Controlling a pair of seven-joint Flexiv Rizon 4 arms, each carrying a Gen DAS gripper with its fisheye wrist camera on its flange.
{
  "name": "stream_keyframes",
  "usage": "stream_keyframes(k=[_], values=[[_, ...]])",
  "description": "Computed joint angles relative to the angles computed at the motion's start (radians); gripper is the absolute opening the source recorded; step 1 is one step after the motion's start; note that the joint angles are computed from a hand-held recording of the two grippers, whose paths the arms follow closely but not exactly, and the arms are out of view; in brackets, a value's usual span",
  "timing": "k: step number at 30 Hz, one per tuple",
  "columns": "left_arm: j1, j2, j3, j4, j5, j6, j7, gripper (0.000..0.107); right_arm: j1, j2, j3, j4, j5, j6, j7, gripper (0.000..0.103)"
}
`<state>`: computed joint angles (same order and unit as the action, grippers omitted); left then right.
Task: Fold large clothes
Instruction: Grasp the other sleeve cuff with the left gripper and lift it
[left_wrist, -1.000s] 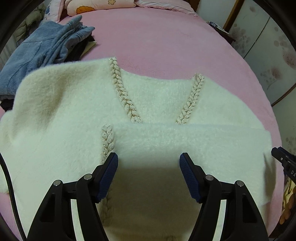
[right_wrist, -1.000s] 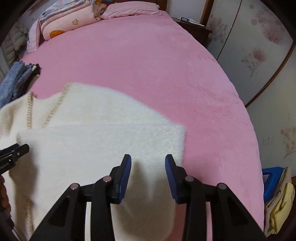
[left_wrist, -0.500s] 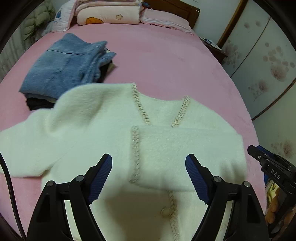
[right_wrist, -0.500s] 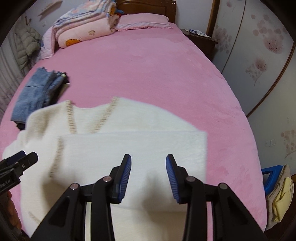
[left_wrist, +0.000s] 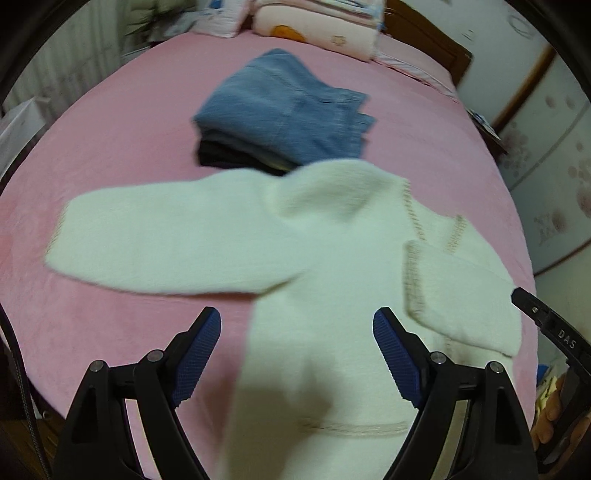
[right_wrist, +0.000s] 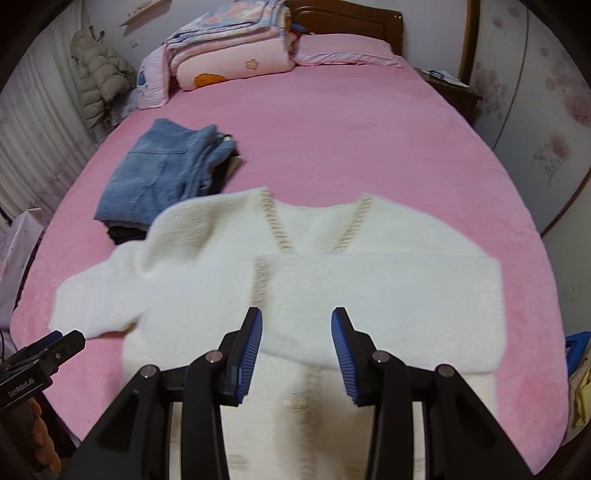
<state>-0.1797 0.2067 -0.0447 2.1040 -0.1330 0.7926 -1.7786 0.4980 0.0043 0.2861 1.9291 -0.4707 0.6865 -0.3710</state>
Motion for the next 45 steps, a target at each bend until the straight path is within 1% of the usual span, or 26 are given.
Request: stream_keyframes(k=[4,8,11,13,14,16,18,20,22,25,27,28,29,30,31,32,33,34,35,37,38,39,42,43,45], values=[[0.060,0.039,0.080,0.075,-0.018,0.008,0.034,0.084,0.049,-0.081,0.009,-0.061,-0.035,0.010,0.038,0.039],[0.126,0.033,0.136,0.137,-0.067,0.071,0.091,0.084,0.106,-0.162,-0.003,-0.122,-0.076,0.021,0.068,0.039],[0.173,0.000,0.177,0.189,-0.148,0.143,0.151,0.084,0.147,-0.222,-0.017,-0.169,-0.099,0.029,0.083,0.039],[0.202,-0.040,0.199,0.220,-0.227,0.192,0.189,0.084,0.171,-0.262,-0.027,-0.203,-0.100,0.039,0.089,0.039],[0.210,-0.057,0.205,0.235,-0.277,0.215,0.217,0.084,0.183,-0.283,-0.032,-0.220,-0.098,0.045,0.090,0.039],[0.226,-0.098,0.217,0.266,-0.413,0.259,0.279,0.084,0.203,-0.321,-0.044,-0.253,-0.093,0.054,0.092,0.039],[0.236,-0.136,0.212,0.292,-0.555,0.299,0.349,0.084,0.220,-0.359,-0.056,-0.283,-0.087,0.071,0.097,0.039],[0.242,-0.169,0.196,0.308,-0.708,0.322,0.437,0.084,0.234,-0.387,-0.067,-0.307,-0.081,0.081,0.097,0.039],[0.239,-0.200,0.166,0.317,-0.890,0.364,0.552,0.084,0.249,-0.415,-0.078,-0.332,-0.080,0.083,0.093,0.039],[0.234,-0.243,0.126,0.300,-1.042,0.431,0.669,0.084,0.264,-0.441,-0.088,-0.350,-0.072,0.089,0.087,0.039],[0.225,-0.262,0.104,0.289,-1.104,0.477,0.714,0.083,0.270,-0.450,-0.091,-0.354,-0.062,0.087,0.086,0.039],[0.219,-0.276,0.094,0.277,-1.126,0.509,0.730,0.075,0.271,-0.452,-0.092,-0.354,-0.056,0.084,0.086,0.039],[0.215,-0.286,0.090,0.270,-1.113,0.534,0.719,0.067,0.271,-0.453,-0.091,-0.353,-0.047,0.082,0.086,0.039],[0.216,-0.294,0.095,0.261,-1.043,0.553,0.669,0.040,0.273,-0.453,-0.091,-0.351,-0.042,0.080,0.088,0.039],[0.226,-0.302,0.112,0.251,-0.934,0.551,0.596,0.011,0.273,-0.450,-0.092,-0.346,-0.037,0.079,0.092,0.039],[0.227,-0.306,0.127,0.241,-0.863,0.550,0.539,0.009,0.271,-0.444,-0.092,-0.336,-0.033,0.080,0.096,0.039],[0.240,-0.295,0.110,0.239,-0.857,0.559,0.516,0.008,0.271,-0.439,-0.092,-0.329,-0.032,0.081,0.100,0.039],[0.236,-0.281,0.095,0.246,-0.893,0.585,0.537,0.007,0.269,-0.433,-0.092,-0.323,-0.031,0.079,0.103,0.039],[0.228,-0.265,0.088,0.252,-0.901,0.612,0.549,0.007,0.267,-0.423,-0.092,-0.311,-0.031,0.080,0.108,0.039],[0.200,-0.209,0.083,0.259,-0.816,0.672,0.522,0.007,0.260,-0.404,-0.091,-0.288,-0.035,0.088,0.120,0.039],[0.185,-0.192,0.082,0.260,-0.813,0.686,0.529,0.007,0.255,-0.391,-0.091,-0.273,-0.038,0.094,0.127,0.039],[0.159,-0.166,0.076,0.257,-0.822,0.703,0.548,0.007,0.249,-0.375,-0.090,-0.254,-0.042,0.099,0.135,0.039],[0.041,-0.106,0.063,0.228,-0.899,0.742,0.643,0.007,0.227,-0.329,-0.085,-0.202,-0.050,0.111,0.158,0.039],[-0.017,-0.093,0.055,0.209,-0.944,0.762,0.699,0.007,0.218,-0.310,-0.083,-0.180,-0.054,0.115,0.169,0.039],[-0.105,-0.090,0.048,0.163,-1.013,0.770,0.784,0.007,0.195,-0.260,-0.077,-0.127,-0.063,0.122,0.196,0.039]])
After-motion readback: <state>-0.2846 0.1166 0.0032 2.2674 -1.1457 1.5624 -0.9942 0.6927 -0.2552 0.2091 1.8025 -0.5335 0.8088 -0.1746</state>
